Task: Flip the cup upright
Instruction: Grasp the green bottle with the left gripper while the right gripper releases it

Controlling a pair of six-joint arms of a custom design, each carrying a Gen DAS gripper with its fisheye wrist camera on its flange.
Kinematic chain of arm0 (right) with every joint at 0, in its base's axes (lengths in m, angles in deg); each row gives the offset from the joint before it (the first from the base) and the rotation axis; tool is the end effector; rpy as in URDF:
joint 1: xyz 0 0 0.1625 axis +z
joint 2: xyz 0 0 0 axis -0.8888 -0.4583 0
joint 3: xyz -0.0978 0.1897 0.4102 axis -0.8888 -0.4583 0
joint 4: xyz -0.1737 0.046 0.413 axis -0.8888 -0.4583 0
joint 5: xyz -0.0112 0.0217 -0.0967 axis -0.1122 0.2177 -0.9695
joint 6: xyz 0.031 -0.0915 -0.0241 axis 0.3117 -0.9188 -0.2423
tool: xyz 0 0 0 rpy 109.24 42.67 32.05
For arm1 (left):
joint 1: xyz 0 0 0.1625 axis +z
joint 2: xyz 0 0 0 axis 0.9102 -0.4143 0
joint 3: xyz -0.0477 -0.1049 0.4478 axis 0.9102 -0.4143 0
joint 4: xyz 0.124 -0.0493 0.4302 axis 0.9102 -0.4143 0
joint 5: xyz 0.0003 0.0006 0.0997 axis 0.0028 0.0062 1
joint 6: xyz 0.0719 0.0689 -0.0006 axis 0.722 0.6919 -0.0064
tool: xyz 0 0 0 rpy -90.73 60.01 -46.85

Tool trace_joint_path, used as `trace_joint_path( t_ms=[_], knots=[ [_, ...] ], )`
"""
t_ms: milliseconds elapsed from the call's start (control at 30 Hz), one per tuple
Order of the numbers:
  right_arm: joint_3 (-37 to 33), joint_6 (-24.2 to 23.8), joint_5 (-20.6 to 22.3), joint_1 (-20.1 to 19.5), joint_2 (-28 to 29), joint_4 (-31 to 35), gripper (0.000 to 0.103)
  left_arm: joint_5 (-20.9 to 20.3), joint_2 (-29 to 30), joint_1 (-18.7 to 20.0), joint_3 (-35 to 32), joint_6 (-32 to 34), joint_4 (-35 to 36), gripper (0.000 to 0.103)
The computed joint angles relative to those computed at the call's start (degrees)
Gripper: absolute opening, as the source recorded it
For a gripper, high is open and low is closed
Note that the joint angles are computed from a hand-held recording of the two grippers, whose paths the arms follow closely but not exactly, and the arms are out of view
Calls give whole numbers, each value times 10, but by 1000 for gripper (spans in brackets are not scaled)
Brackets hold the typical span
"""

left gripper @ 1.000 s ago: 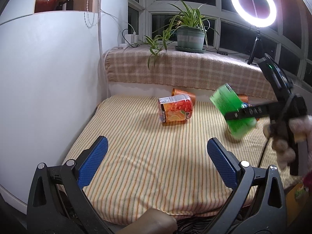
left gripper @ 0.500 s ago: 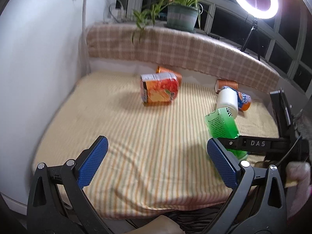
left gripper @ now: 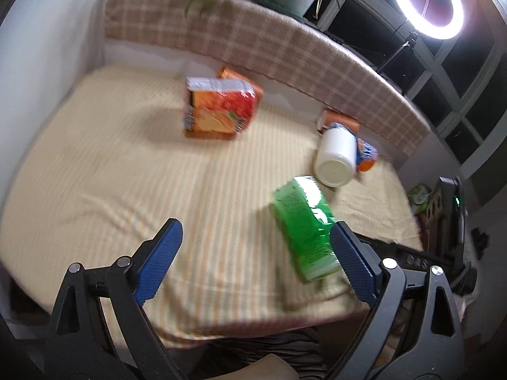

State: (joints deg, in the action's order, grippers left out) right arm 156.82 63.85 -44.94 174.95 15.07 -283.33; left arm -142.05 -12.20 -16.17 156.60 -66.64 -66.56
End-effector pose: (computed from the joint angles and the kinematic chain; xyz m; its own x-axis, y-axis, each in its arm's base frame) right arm 0.2119 -0.3232 0.0703 -0.9259 0.2944 0.2367 0.0362 0.6929 -0.7201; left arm -0.1330 -0.4023 0.2068 -0.8350 0.4921 -0.2462 0.5450 0.8014 -0.2466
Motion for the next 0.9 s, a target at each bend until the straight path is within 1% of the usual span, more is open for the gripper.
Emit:
trace_joint_path(
  t_ms=[100, 167, 233, 267, 333, 367, 467, 567, 667, 733, 900],
  knots=[
    [28, -9, -10, 12, -5, -37, 87, -32, 25, 8, -16, -12, 9, 94],
    [47, -8, -27, 21, -5, -62, 87, -51, 41, 12, -25, -19, 14, 94],
    [67, -1, -48, 31, -1, -89, 87, -78, 61, 21, -39, -31, 23, 94],
    [80, 10, -64, 39, 6, -111, 87, -89, 69, 24, -44, -36, 25, 93],
    [97, 28, -85, 49, 15, -134, 87, -106, 87, 28, -54, -47, 29, 85],
    [108, 42, -100, 55, 24, -151, 87, -111, 96, 30, -59, -53, 32, 84],
    [129, 74, -123, 62, 43, -187, 87, -130, 123, 38, -72, -66, 34, 84],
    [143, 89, -127, 61, 56, -211, 87, -153, 147, 51, -86, -82, 38, 83],
    [149, 98, -133, 60, 68, -225, 87, -166, 166, 59, -96, -94, 42, 78],
    [154, 95, -128, 56, 77, -240, 87, -168, 173, 63, -100, -99, 42, 78],
    [153, 88, -119, 48, 87, -249, 87, -171, 190, 68, -109, -105, 42, 75]
  ],
)
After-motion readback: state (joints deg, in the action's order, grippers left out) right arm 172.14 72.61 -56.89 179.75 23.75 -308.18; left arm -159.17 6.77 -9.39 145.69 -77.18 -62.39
